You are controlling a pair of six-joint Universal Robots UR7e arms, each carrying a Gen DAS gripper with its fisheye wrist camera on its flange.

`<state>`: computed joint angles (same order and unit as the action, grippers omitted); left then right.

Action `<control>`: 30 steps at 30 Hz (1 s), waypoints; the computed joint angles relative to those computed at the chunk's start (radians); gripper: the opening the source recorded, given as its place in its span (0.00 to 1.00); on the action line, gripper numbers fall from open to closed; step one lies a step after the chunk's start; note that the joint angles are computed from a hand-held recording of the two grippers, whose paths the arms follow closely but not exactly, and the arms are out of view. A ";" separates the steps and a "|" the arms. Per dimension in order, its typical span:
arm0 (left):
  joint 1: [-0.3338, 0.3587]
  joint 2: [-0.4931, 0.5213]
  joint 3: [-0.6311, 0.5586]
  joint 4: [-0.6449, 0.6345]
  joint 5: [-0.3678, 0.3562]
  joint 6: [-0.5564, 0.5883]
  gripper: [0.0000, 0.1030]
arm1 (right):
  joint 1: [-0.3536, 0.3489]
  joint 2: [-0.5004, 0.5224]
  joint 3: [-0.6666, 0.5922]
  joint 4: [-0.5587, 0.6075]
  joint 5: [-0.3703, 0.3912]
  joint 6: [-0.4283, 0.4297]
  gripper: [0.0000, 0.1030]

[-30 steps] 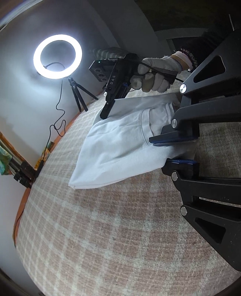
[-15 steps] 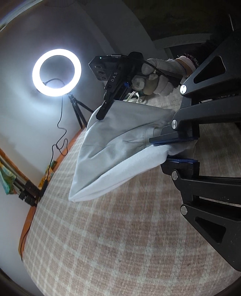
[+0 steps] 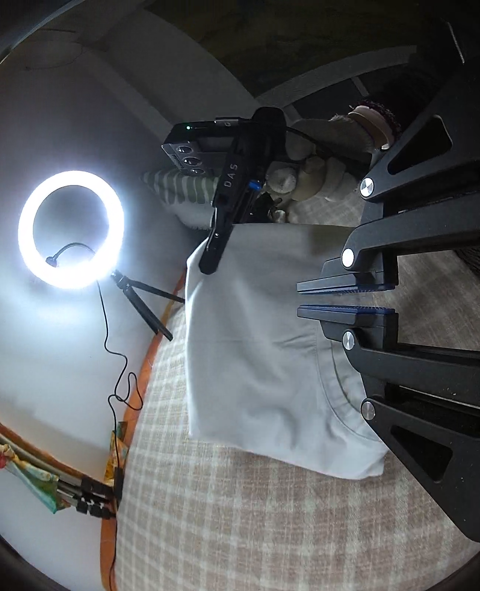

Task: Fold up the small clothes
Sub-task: 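Lift the folded white shirt with both tools off the bed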

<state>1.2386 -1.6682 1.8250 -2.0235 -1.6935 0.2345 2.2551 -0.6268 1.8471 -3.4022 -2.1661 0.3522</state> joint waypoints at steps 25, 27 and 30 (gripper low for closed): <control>0.170 0.117 -0.115 0.169 0.067 -0.136 0.41 | -0.121 -0.004 0.078 -0.024 0.038 0.018 0.04; 0.177 0.120 -0.129 0.187 0.047 -0.159 0.41 | -0.130 -0.006 0.081 -0.028 0.048 0.008 0.04; 0.193 0.106 -0.150 0.237 0.048 -0.170 0.41 | -0.144 -0.010 0.089 -0.033 0.071 0.014 0.04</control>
